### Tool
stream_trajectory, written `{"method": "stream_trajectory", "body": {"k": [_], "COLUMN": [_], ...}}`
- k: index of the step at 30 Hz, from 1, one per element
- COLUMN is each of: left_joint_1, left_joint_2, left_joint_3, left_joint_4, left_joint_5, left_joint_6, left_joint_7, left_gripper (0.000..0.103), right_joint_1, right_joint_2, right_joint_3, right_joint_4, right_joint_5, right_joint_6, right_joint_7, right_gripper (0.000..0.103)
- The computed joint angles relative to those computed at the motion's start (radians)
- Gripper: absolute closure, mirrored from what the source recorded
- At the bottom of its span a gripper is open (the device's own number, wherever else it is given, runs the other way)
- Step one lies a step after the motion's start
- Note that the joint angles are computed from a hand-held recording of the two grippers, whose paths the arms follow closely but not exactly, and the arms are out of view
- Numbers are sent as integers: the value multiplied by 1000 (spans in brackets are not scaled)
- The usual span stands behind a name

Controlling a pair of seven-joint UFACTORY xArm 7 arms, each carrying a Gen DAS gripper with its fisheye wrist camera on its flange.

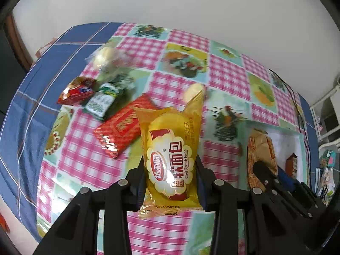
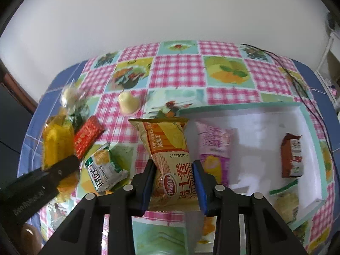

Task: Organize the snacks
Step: 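Carry both packs over the white tray and lower them in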

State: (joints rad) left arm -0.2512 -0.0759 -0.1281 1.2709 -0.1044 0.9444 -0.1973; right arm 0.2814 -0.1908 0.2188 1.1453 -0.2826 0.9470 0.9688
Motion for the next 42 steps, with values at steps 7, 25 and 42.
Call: {"method": "stream_trajectory", "body": {"k": [7,25,42], "left_joint_1": [-71,-275,-320], "left_joint_2": [30,164,186], "left_joint_3": [-56,-134,-128], "left_joint_4": [31,128,161], "left_joint_5": [35,162,170], "left_joint_6": [-7,-33,1], "left_joint_7": [-19,18,36], "left_gripper": [62,62,40], "right_joint_1": [-55,-268,-312], "right_joint_2": [-121,-419,-439], "right_joint_3": [-33,-98,-107], "right_joint_4": [-103,-361,-361], "right_joint_5": [7,106,136], "right_joint_6": [13,45,195], "right_joint_7": [-9,-38,-49], "right_gripper": [65,65,59]}}
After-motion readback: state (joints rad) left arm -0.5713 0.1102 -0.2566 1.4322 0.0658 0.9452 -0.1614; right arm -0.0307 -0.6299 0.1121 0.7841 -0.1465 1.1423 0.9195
